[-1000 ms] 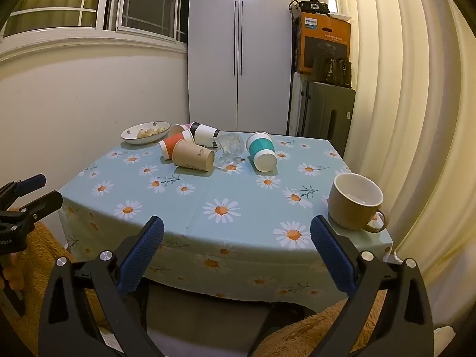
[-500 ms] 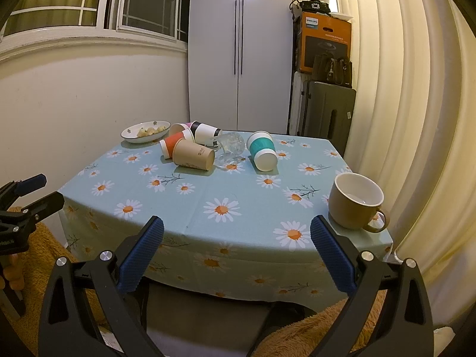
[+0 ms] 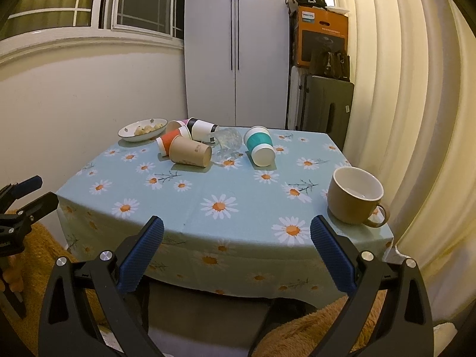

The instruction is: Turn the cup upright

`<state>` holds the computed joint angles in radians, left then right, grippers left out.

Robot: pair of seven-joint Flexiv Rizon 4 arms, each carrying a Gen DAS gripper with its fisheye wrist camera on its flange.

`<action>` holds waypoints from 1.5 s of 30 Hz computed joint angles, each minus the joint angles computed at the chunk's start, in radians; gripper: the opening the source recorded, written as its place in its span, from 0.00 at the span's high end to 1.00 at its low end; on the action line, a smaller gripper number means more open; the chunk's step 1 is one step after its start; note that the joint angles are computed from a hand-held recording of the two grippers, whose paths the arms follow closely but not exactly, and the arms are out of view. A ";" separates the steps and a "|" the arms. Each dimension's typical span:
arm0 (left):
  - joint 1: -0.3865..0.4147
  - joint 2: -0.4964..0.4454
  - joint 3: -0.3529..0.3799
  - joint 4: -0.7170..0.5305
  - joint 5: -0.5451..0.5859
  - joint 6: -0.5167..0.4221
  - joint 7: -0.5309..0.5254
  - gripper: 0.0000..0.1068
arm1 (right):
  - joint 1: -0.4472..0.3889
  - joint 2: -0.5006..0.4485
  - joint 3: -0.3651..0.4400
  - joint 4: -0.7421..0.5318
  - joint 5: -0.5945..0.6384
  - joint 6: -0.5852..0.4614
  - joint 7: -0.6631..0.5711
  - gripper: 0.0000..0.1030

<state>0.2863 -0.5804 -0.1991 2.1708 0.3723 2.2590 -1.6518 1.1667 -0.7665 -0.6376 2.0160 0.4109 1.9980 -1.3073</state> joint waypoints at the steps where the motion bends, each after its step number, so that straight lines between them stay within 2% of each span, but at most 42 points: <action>1: 0.000 0.000 0.000 0.000 0.001 0.000 0.000 0.10 | 0.000 0.000 0.000 0.001 0.000 -0.001 -0.001 0.05; 45: -0.007 -0.006 -0.004 -0.007 0.000 -0.004 0.005 0.10 | 0.003 0.001 0.000 0.005 -0.046 -0.016 0.003 0.05</action>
<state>0.2792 -0.5861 -0.2027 2.1642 0.3726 2.2554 -1.6471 1.1702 -0.7654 -0.6373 2.0206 0.3654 1.9820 -1.3043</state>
